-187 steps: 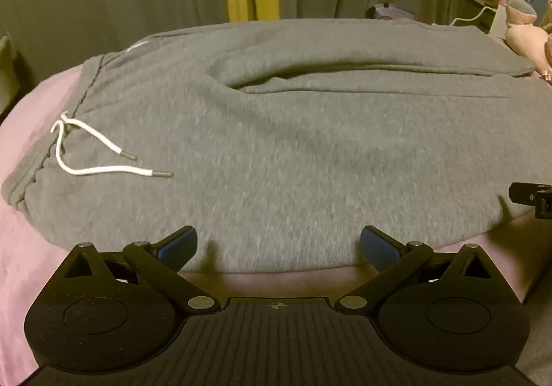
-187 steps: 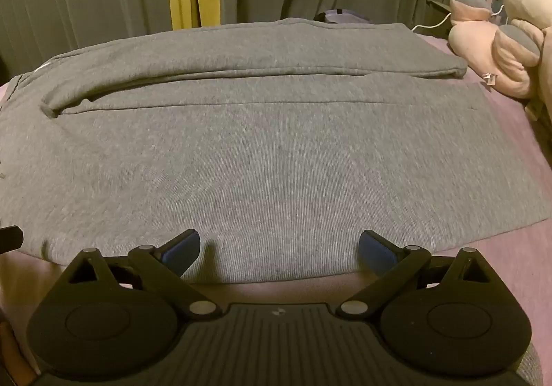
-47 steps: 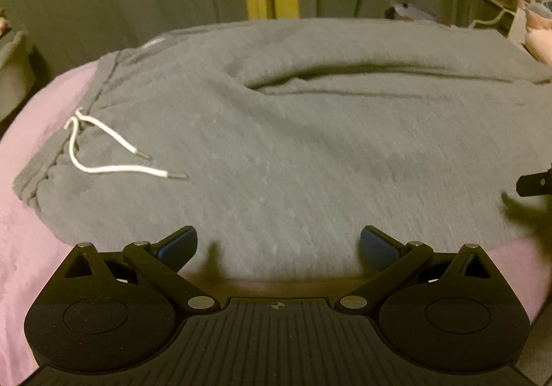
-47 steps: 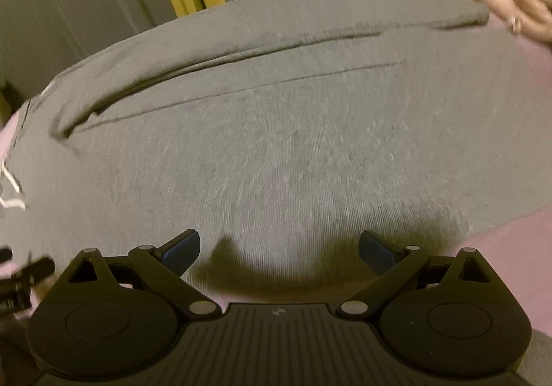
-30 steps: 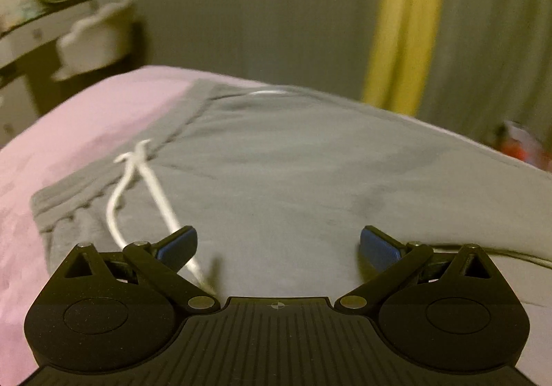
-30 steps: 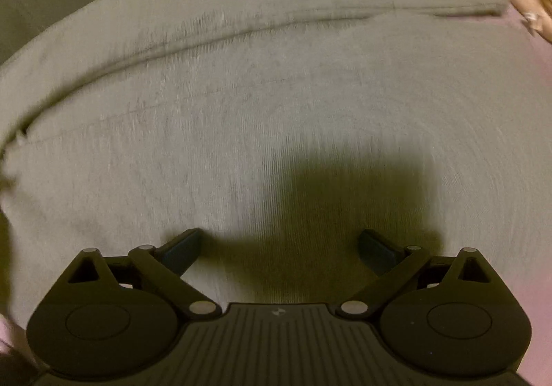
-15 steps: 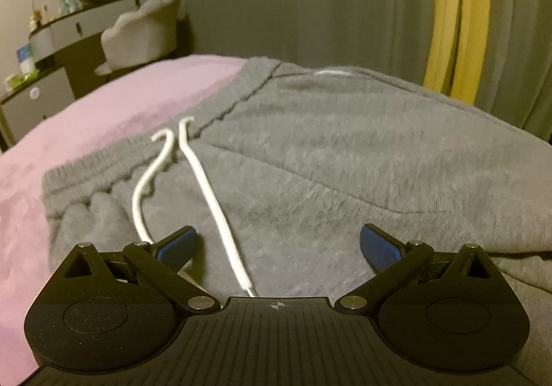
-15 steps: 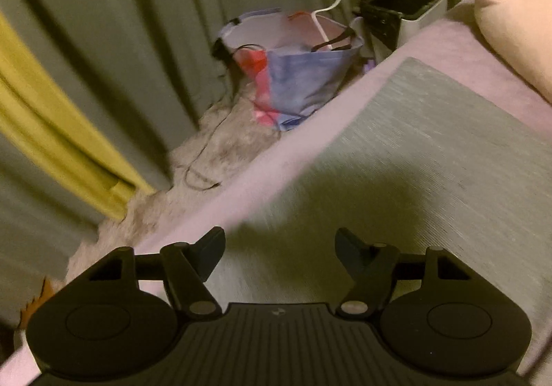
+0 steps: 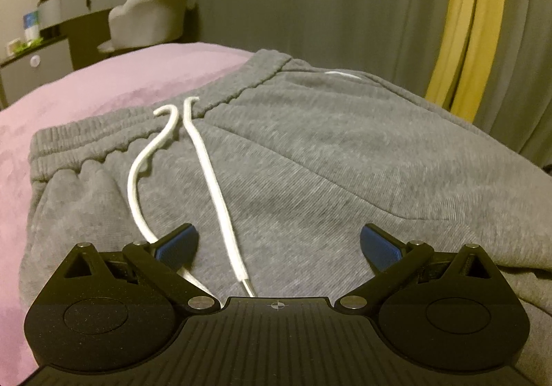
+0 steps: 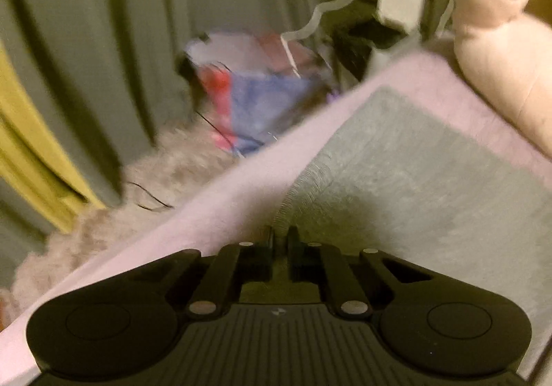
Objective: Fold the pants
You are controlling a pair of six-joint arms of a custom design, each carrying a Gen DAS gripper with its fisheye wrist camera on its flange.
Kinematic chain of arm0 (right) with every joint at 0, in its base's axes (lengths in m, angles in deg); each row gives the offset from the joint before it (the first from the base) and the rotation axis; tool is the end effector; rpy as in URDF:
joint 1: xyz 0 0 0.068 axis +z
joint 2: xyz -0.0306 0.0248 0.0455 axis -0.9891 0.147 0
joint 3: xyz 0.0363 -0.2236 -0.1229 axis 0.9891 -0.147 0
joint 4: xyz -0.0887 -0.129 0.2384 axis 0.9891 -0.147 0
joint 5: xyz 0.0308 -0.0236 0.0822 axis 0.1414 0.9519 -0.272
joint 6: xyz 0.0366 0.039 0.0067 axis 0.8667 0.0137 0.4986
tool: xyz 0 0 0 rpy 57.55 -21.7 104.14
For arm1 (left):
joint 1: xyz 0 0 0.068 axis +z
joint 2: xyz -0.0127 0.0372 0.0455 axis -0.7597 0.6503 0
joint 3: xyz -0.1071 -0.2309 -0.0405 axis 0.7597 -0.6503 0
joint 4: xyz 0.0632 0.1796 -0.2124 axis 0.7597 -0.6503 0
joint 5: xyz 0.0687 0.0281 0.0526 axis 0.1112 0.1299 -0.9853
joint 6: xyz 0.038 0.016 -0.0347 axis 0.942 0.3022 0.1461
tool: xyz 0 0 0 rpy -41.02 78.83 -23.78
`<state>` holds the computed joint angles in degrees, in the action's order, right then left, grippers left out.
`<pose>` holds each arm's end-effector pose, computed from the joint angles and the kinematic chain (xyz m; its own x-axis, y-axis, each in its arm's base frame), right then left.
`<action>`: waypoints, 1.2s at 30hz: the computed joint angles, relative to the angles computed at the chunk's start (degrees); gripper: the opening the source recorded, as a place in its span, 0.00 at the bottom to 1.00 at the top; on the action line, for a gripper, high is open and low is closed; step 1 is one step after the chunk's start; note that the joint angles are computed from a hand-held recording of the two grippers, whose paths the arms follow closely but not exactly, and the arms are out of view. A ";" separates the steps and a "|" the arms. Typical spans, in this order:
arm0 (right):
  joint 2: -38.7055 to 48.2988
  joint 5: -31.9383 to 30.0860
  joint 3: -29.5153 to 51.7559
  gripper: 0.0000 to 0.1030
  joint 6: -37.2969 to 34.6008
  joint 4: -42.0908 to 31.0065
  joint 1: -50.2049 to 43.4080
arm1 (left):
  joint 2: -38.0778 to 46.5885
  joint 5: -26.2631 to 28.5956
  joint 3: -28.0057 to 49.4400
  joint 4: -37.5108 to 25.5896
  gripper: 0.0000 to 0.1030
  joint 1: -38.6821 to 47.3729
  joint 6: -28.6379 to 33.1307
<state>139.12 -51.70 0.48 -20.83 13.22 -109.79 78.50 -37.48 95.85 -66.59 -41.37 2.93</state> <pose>0.3805 -0.2095 0.1765 -0.4258 0.6636 -0.6151 0.7612 0.6302 0.1531 0.2458 0.0386 0.1264 -0.5825 -0.2500 -0.7734 -0.3239 0.9441 -0.0613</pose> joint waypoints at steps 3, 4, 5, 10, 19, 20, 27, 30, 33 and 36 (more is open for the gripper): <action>-20.23 -8.89 -20.47 0.06 -3.13 9.33 -6.11 | -1.18 1.93 0.13 -1.69 1.00 1.20 -0.32; -27.43 -11.85 -26.94 0.06 -4.26 11.06 -8.89 | -1.71 1.90 0.23 -2.61 1.00 1.20 -0.25; -34.63 -14.32 -31.16 0.06 -4.66 6.99 -11.55 | -2.26 1.68 0.22 -3.34 1.00 1.03 -0.17; -69.04 -21.70 -54.50 0.03 -7.08 -5.89 -25.72 | -4.25 1.18 -0.02 -5.47 1.00 0.42 0.17; -59.93 -48.08 -59.94 0.41 0.02 2.52 -45.94 | -10.56 1.79 -0.84 -11.36 1.00 0.52 1.65; -57.63 -48.04 -59.90 0.41 2.44 4.92 -45.24 | -11.03 2.16 -0.55 -12.24 1.00 0.48 1.91; -46.83 -57.49 -61.33 0.24 7.10 23.13 -48.27 | -13.51 11.13 7.97 -23.19 1.00 -0.52 4.93; -46.48 -55.04 -61.48 0.24 5.81 25.08 -45.53 | -3.68 13.39 18.91 -24.66 1.00 -2.87 3.24; -43.05 -53.38 -60.03 0.24 4.49 22.87 -42.88 | 10.07 14.91 31.97 -26.58 1.00 -5.15 0.65; -40.04 -55.39 -58.60 0.18 5.69 24.13 -44.43 | 23.65 13.59 44.91 -29.44 1.00 -7.27 -0.59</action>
